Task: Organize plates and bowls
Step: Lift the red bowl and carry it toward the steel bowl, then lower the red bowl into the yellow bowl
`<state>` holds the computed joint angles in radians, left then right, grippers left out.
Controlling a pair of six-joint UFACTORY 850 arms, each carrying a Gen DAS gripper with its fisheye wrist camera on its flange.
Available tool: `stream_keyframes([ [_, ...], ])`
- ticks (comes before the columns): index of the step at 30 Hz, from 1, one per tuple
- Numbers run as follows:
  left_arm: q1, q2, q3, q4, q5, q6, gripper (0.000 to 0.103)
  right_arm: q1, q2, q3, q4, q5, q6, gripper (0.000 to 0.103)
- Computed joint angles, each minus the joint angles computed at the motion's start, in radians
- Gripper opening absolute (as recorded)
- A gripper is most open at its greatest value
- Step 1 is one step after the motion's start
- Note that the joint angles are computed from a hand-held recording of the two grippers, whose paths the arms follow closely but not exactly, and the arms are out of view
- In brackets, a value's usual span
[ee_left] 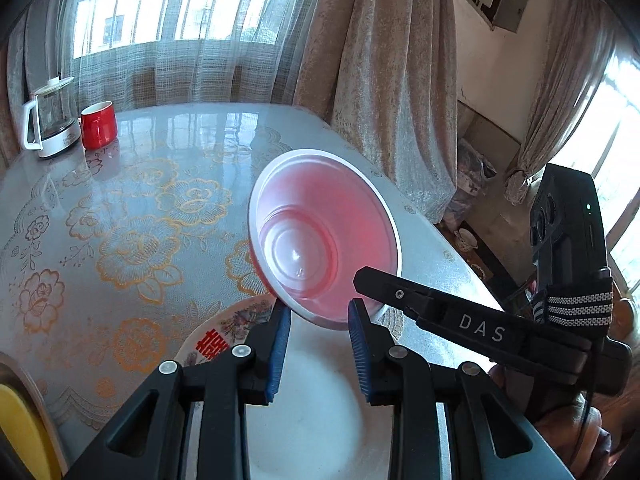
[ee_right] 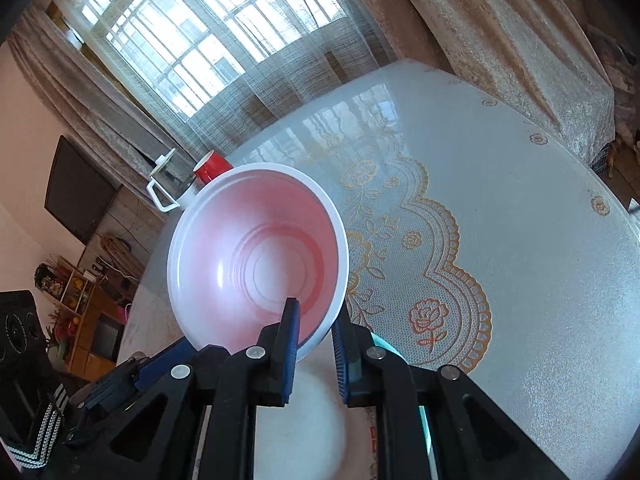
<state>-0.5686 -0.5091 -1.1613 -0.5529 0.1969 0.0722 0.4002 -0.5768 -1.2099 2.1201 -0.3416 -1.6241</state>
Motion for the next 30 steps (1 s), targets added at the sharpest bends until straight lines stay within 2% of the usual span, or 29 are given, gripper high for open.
stream_keyframes([
  [6, 0.005, 0.063, 0.090, 0.056, 0.049, -0.072, 0.030, 0.029, 0.009, 0.008, 0.026, -0.007, -0.031, 0.016],
  [16, 0.021, 0.183, 0.266, 0.089, 0.142, -0.156, 0.030, 0.085, 0.007, -0.007, -0.027, -0.029, -0.002, 0.016],
  [24, 0.032, 0.311, 0.442, 0.016, 0.240, -0.137, 0.030, 0.156, -0.004, -0.042, -0.124, -0.037, 0.043, 0.016],
  [30, 0.050, 0.411, 0.577, -0.047, 0.291, -0.138, 0.030, 0.215, -0.047, -0.115, -0.273, -0.047, 0.143, 0.016],
])
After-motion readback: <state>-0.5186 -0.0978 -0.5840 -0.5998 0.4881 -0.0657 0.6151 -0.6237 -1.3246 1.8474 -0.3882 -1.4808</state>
